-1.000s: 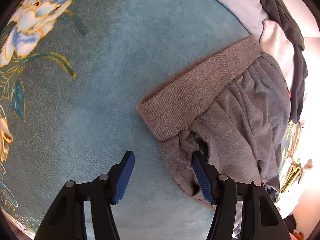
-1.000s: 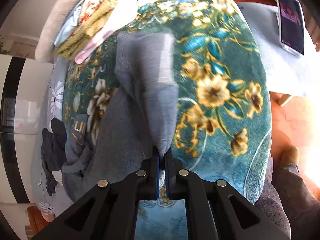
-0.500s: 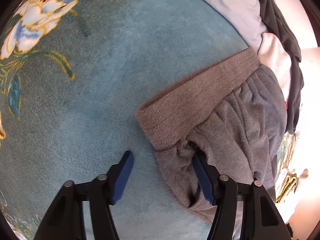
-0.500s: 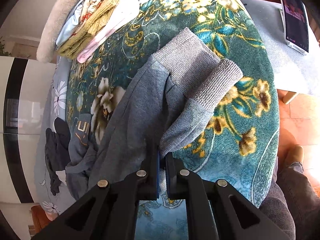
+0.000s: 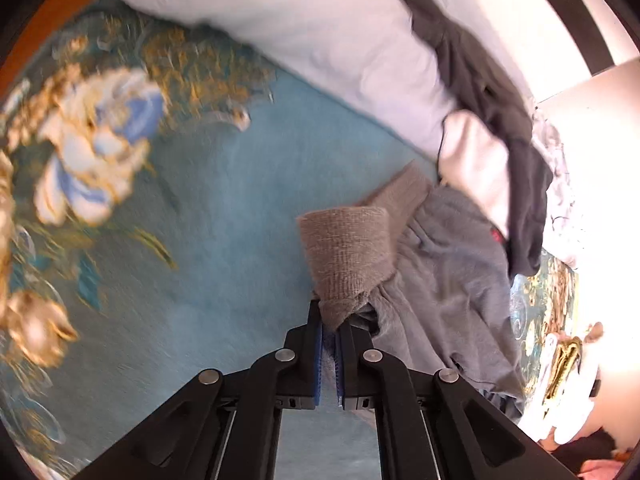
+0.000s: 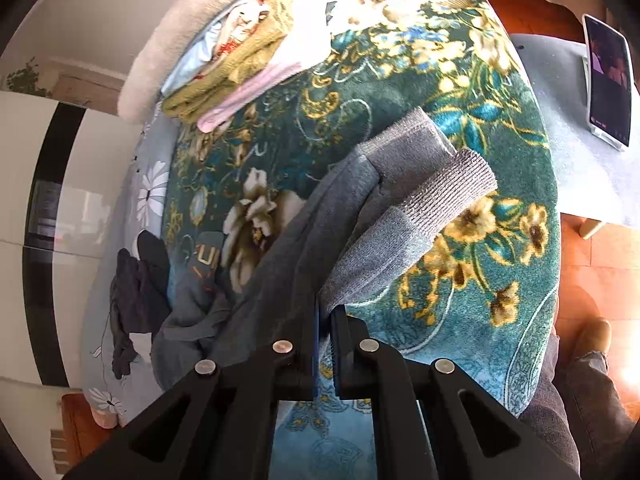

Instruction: Fold clothes

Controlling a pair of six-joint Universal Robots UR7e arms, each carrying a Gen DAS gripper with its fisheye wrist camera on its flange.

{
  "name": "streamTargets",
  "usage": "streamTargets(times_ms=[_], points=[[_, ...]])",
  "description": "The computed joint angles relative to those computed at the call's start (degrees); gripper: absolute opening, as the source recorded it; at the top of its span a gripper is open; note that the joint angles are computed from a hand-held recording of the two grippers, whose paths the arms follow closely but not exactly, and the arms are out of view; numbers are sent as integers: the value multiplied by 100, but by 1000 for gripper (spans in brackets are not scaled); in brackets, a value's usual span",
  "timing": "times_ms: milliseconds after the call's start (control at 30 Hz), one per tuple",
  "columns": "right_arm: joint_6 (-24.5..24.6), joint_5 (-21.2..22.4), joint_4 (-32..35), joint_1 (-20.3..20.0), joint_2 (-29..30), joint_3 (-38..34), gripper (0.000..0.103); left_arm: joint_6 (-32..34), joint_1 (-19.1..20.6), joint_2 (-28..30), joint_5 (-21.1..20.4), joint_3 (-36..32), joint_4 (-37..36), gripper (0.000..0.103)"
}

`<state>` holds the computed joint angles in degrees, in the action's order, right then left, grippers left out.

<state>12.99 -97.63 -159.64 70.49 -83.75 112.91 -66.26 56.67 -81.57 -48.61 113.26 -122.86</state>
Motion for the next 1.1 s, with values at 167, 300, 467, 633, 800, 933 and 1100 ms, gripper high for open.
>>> streamTargets(times_ms=[167, 300, 467, 633, 800, 933, 1100], points=[[160, 189, 469, -283, -104, 313, 6, -829, 228, 274, 190, 146, 781, 5], [267, 60, 635, -372, -2, 427, 6, -1249, 519, 226, -173, 507, 487, 5], [168, -157, 751, -277, -44, 350, 6, -1258, 588, 372, -259, 337, 744, 9], [151, -226, 896, -211, -115, 298, 6, -1256, 743, 139, -670, 294, 754, 28], [174, -773, 746, -16, -218, 343, 27, -1271, 767, -251, -878, 473, 544, 53], [168, -1174, 716, 124, -337, 338, 32, -737, 675, -147, -1026, 223, 741, 54], [-81, -1036, 681, 476, -95, 46, 33, -20, 635, -215, -1267, 134, 1242, 62]])
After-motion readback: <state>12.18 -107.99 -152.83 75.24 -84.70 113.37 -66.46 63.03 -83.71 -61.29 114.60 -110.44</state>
